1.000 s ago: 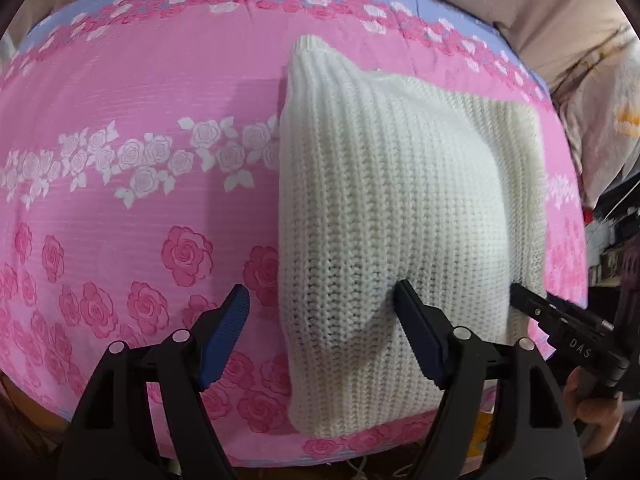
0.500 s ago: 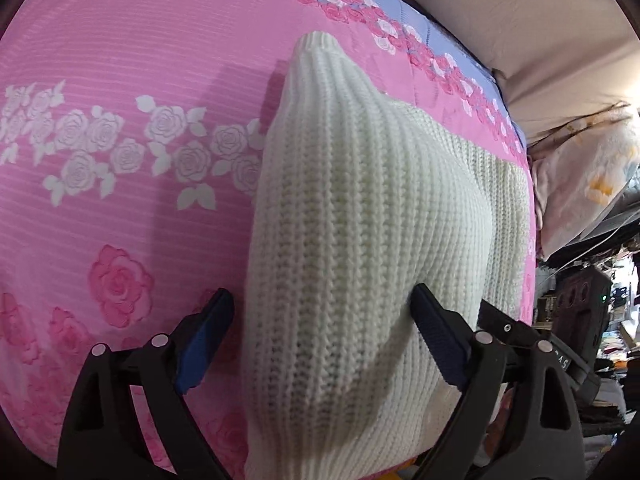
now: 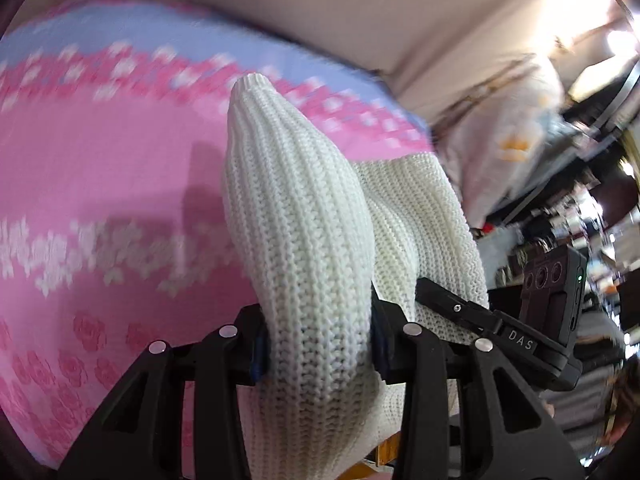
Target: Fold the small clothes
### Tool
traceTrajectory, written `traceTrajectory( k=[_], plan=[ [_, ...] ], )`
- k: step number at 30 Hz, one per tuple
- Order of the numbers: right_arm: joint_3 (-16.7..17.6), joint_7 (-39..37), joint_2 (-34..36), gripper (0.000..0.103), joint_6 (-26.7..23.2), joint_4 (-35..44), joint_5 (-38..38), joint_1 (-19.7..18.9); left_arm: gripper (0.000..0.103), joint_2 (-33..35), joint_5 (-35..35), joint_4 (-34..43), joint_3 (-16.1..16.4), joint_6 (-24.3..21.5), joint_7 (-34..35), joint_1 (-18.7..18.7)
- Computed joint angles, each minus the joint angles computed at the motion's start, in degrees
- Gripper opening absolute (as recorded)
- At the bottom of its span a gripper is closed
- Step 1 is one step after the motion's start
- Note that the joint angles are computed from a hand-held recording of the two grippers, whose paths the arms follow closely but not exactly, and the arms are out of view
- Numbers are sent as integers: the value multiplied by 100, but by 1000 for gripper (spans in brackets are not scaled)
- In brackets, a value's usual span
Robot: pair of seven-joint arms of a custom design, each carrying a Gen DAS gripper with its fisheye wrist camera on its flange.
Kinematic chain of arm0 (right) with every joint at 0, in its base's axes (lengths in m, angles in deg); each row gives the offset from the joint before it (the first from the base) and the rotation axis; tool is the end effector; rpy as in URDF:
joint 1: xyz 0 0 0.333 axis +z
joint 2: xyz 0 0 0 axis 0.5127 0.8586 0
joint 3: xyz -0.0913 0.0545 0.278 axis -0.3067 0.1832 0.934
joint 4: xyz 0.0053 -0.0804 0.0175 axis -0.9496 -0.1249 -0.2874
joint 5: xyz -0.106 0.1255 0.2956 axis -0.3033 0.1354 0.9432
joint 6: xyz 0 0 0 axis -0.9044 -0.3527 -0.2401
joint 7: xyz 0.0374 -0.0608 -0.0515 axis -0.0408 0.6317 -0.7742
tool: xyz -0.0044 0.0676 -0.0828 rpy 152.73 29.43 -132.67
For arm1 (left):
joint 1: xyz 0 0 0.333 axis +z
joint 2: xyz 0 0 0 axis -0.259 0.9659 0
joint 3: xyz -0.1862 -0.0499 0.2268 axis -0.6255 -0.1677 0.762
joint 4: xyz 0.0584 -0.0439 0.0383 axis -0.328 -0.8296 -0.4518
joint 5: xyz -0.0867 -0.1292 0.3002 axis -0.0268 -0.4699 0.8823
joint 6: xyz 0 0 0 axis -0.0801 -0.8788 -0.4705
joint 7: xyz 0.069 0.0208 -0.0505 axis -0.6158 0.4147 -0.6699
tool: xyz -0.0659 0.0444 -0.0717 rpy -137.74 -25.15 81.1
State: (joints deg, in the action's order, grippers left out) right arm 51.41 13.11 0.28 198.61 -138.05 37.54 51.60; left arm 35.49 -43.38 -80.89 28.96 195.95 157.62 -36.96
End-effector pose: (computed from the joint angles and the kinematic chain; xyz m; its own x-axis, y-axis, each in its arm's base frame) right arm 0.4041 0.1206 0.4871 0.0753 -0.7906 -0.6077 -0.9146 0.1880 -0.3579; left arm 0.4248 -0.3052 0.5380 -0.0933 -0.8203 0.5643 -0.9007 -0.1719 -0.3989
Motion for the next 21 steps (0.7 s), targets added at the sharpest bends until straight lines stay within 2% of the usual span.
traceTrajectory(
  k=[4, 7, 9, 11, 14, 15, 16, 17, 18, 19, 20, 21],
  plan=[
    [110, 307, -771, 33, 329, 235, -514, -122, 38, -273, 56, 559, 68, 67, 633, -48],
    [180, 314, -908, 33, 839, 775, -777, 129, 39, -624, 250, 840, 194, 212, 1036, 1],
    [110, 174, -667, 33, 1058, 1290, -837, 450, 39, -808, 490, 946, 270, 242, 1108, 94],
    [73, -23, -263, 34, 1327, 1837, -742, 829, 41, -1175, 389, 850, 546, 233, 1408, 118],
    [317, 67, 464, 37, 1678, 2459, -853, 1001, 44, -1409, 346, 674, 885, 171, 1610, 290],
    [343, 70, 750, 39, 1718, 2649, -800, 1063, 46, -1393, 241, 604, 1014, 138, 1661, 332],
    [401, 91, 1165, 48, 1722, 2897, -787, 1084, 52, -1341, -35, 448, 1248, 107, 1845, 325],
    [502, 141, 1481, 49, 1757, 3031, -830, 1041, 56, -1290, -149, 306, 1333, 200, 1889, 381],
    [642, 389, 1884, 52, 1888, 3134, -1121, 950, 61, -1211, -134, -37, 1275, 462, 1748, 636],
    [740, 908, 2254, 54, 2024, 3147, -1656, 872, 67, -1131, 19, -249, 1210, 542, 1573, 851],
    [746, 1385, 2553, 54, 1969, 3183, -2103, 821, 66, -1059, 466, -517, 1026, 497, 1105, 1227],
    [587, 2261, 2821, 54, 1671, 3196, -2931, 897, 65, -1016, 1141, -771, 748, 347, 406, 1679]
  ],
)
